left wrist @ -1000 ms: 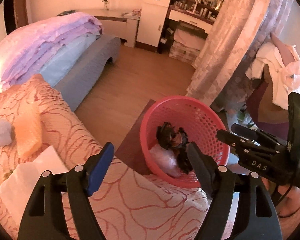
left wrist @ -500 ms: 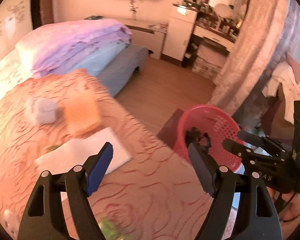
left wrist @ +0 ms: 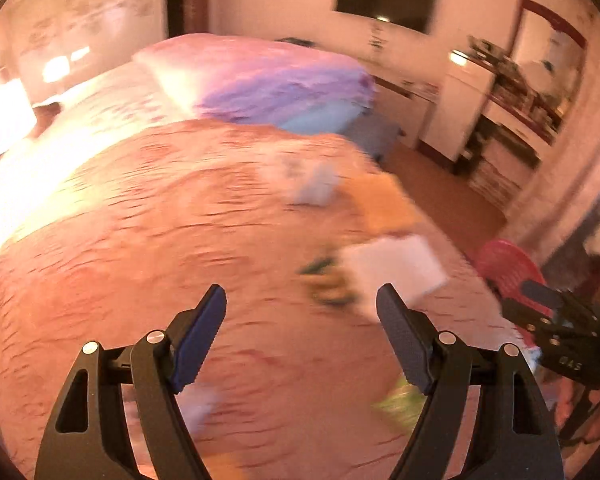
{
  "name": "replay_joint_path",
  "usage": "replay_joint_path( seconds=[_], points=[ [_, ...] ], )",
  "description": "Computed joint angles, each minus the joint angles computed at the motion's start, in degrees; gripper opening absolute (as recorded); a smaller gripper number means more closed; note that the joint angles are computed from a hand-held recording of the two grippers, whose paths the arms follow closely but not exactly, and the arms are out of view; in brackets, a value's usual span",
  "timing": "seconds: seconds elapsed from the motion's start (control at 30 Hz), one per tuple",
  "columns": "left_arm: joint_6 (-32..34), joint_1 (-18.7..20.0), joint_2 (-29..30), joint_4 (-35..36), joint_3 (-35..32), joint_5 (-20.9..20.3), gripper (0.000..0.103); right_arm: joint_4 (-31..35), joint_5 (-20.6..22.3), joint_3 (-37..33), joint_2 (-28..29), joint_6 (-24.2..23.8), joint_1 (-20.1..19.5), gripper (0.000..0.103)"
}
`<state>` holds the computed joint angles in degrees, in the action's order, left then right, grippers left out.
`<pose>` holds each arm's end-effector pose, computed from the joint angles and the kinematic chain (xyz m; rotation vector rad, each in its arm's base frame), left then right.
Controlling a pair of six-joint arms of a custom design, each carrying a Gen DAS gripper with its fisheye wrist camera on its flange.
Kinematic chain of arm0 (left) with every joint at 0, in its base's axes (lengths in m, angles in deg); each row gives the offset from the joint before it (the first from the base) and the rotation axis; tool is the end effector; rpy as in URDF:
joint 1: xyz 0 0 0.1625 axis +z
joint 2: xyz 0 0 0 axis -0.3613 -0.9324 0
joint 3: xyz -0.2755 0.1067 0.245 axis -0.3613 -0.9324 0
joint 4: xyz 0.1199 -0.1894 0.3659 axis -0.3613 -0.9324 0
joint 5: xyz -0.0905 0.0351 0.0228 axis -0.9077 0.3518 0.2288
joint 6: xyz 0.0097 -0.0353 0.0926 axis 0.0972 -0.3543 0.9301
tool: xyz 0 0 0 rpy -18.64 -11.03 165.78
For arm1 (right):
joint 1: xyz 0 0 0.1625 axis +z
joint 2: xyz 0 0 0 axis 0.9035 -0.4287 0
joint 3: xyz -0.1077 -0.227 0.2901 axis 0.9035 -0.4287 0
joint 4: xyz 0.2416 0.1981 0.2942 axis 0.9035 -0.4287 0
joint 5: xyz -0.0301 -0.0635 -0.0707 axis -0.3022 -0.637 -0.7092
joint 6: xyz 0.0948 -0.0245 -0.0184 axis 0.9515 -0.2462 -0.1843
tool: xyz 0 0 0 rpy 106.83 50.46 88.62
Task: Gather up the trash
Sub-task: 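Grasp the cat-print plastic bag with the left tool while the right grasps the green snack packet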
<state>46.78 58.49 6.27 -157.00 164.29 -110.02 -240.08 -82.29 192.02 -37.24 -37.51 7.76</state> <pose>-0.3941 -0.5677 -0.0184 0.3438 2.3293 -0.8126 -0.0503 -0.5562 0.3885 0.5588 -2.5170 0.7152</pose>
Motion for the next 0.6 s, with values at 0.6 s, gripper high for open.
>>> replay_joint_path(
  seconds=[0.6],
  points=[
    [-7.0, -0.5, -13.7, 1.9, 18.1, -1.1, 0.075, 6.2, 0.6, 2.2, -0.4, -2.7, 3.0, 0.064]
  ],
)
